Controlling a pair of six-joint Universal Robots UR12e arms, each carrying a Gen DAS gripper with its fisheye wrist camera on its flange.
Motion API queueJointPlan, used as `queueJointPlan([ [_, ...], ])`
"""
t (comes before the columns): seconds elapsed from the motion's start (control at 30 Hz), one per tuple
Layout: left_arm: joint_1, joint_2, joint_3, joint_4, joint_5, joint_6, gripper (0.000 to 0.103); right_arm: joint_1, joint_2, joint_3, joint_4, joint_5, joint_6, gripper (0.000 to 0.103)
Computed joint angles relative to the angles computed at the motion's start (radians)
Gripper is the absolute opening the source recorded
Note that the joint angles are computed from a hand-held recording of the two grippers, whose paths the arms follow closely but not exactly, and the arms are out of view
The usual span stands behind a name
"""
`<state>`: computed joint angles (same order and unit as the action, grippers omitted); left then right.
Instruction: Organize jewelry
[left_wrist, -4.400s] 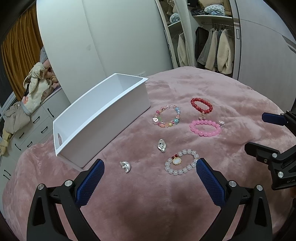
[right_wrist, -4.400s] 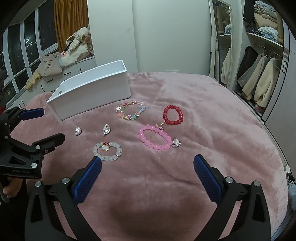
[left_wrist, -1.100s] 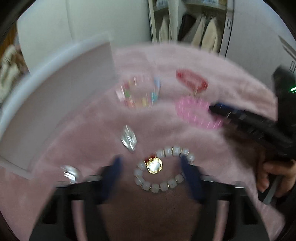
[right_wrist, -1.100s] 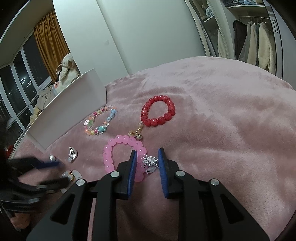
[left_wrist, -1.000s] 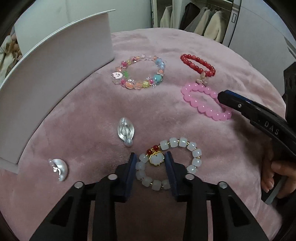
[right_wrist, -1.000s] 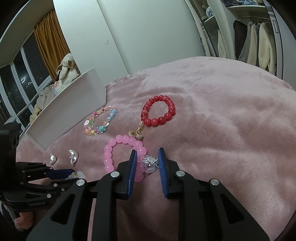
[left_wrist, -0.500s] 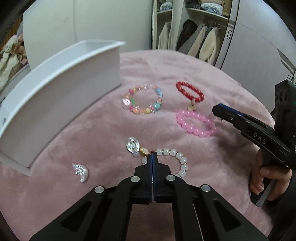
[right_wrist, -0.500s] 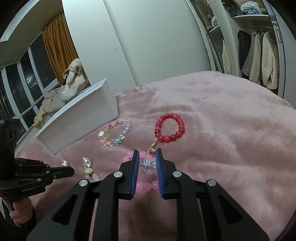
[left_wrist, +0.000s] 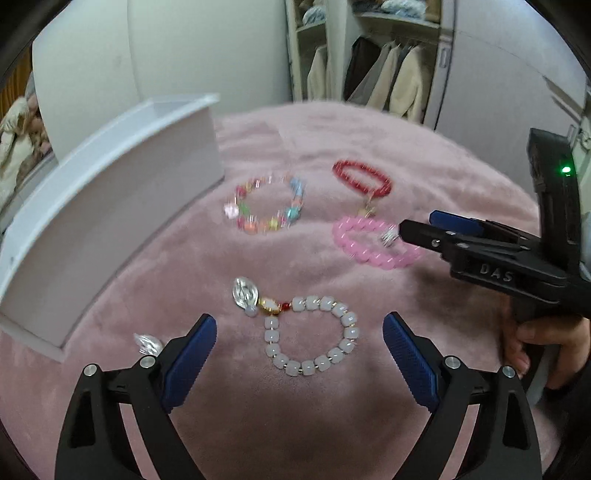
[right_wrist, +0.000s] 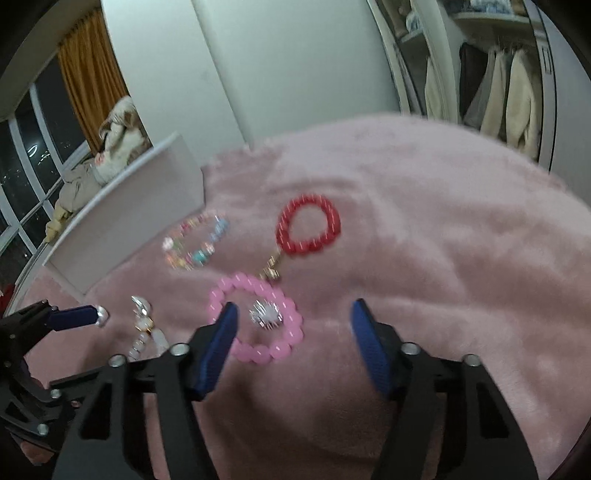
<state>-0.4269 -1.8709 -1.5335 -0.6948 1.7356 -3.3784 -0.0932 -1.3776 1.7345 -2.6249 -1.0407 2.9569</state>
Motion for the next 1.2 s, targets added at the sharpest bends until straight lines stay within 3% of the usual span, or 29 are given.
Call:
queueJointPlan([
  [0.03,0.004,-0.01,0.012,-0.033,-0.006,-0.014,0.085,0.002,0.004,-0.005,0.014,-0.004,-0.005,0.051],
  [0.07,0.014,-0.021,0.024,-0.078,-0.029,-0.034,0.064,0.002,0.008,-0.007,0.024,0.003,-0.013,0.045],
  [0.1,0.025,-0.03,0.037,-0.126,-0.06,-0.052,0.052,0.001,0.011,-0.007,0.026,0.022,-0.024,0.037],
  [0.13,0.03,-0.035,0.041,-0.142,-0.067,-0.062,0.047,0.001,0.011,-0.007,0.025,0.03,-0.036,0.029],
  [0.17,0.033,-0.033,0.037,-0.136,-0.07,-0.069,0.033,0.004,0.011,-0.005,0.021,0.027,-0.045,0.021],
  [0.23,0.034,-0.027,0.036,-0.139,-0.069,-0.072,0.015,0.006,0.005,0.005,-0.004,0.027,-0.057,0.018],
  [0.27,0.038,-0.023,0.034,-0.137,-0.088,-0.071,0.015,0.003,0.005,0.008,-0.016,0.035,-0.054,0.012],
  [0.4,0.046,-0.011,0.026,-0.132,-0.109,-0.079,0.015,-0.01,-0.004,0.022,-0.068,0.087,-0.031,0.012],
  [0.6,0.048,0.017,-0.002,-0.076,-0.094,-0.084,0.015,-0.01,0.0,0.006,-0.008,0.071,-0.019,0.015],
  [0.7,0.049,0.029,-0.012,-0.045,-0.094,-0.089,0.015,-0.023,0.0,0.016,-0.057,0.112,0.012,0.003],
  [0.8,0.048,0.036,-0.02,-0.024,-0.082,-0.092,0.015,-0.025,0.0,0.014,-0.07,0.12,0.014,0.003],
  [0.87,0.046,0.036,-0.017,-0.032,-0.077,-0.09,0.015,-0.019,0.004,-0.003,-0.017,0.107,-0.001,0.009],
  [0.9,0.045,0.033,-0.012,-0.037,-0.075,-0.087,0.015,-0.013,0.004,-0.01,0.011,0.09,-0.021,0.02],
  [0.97,0.044,0.031,-0.008,-0.051,-0.069,-0.083,0.015,-0.012,0.0,0.005,-0.024,0.102,-0.04,0.045],
  [1.03,0.042,0.028,-0.005,-0.059,-0.06,-0.082,0.015,-0.003,-0.005,0.019,-0.082,0.087,-0.058,0.045],
  [1.1,0.041,0.024,0.0,-0.07,-0.056,-0.08,0.015,0.013,-0.005,0.017,-0.089,0.062,-0.104,0.036],
  [1.2,0.039,0.021,0.002,-0.074,-0.052,-0.073,0.015,0.04,0.0,0.011,-0.091,-0.004,-0.16,0.033],
])
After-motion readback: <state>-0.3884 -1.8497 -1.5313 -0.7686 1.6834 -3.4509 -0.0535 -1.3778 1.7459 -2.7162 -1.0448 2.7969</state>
